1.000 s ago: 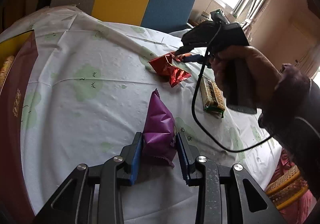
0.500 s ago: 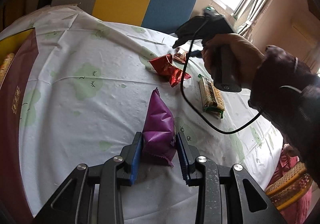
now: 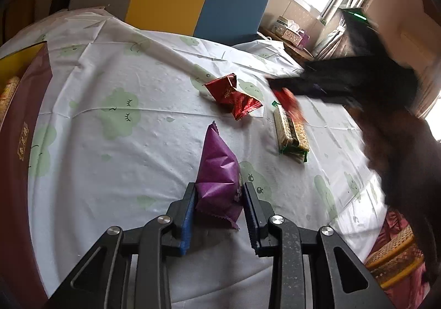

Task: Organize snacks
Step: 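Grasp the red gold-lettered bar with right tool while left tool holds purple packet, then place the purple packet into the gold tray and open the left tool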

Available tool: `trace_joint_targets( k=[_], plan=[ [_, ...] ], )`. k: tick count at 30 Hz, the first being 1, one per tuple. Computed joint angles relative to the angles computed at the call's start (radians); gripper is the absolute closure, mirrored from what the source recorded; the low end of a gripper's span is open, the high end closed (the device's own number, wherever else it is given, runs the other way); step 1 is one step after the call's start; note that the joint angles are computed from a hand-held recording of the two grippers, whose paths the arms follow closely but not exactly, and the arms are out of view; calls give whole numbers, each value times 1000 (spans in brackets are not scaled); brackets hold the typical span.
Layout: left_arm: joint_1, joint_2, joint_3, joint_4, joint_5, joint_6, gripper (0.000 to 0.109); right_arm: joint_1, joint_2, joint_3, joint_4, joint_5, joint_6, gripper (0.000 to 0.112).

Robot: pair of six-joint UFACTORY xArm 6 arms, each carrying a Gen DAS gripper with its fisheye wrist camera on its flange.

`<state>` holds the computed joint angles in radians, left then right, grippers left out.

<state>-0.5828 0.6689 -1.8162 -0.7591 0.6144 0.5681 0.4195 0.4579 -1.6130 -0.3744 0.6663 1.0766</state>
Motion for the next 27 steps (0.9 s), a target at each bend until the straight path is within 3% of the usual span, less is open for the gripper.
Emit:
trace_joint_targets(
  k=[4, 8, 10, 17, 27],
  plan=[
    [-5, -14, 9, 51, -2, -45, 79, 73, -116, 192, 12, -57, 36, 89],
    [-13, -62, 62, 99, -43, -56, 80, 128, -104, 240, 2, -41, 91, 88],
    [-11, -92, 93, 95, -66, -46, 80, 150, -104, 247, -116, -31, 180, 88],
    [5, -193, 185, 139, -145, -73, 80, 203, -71, 204, -300, 70, 301, 87],
    [122, -320, 300, 294, -234, -284, 80, 222, -78, 216, -387, 80, 385, 87]
  ],
)
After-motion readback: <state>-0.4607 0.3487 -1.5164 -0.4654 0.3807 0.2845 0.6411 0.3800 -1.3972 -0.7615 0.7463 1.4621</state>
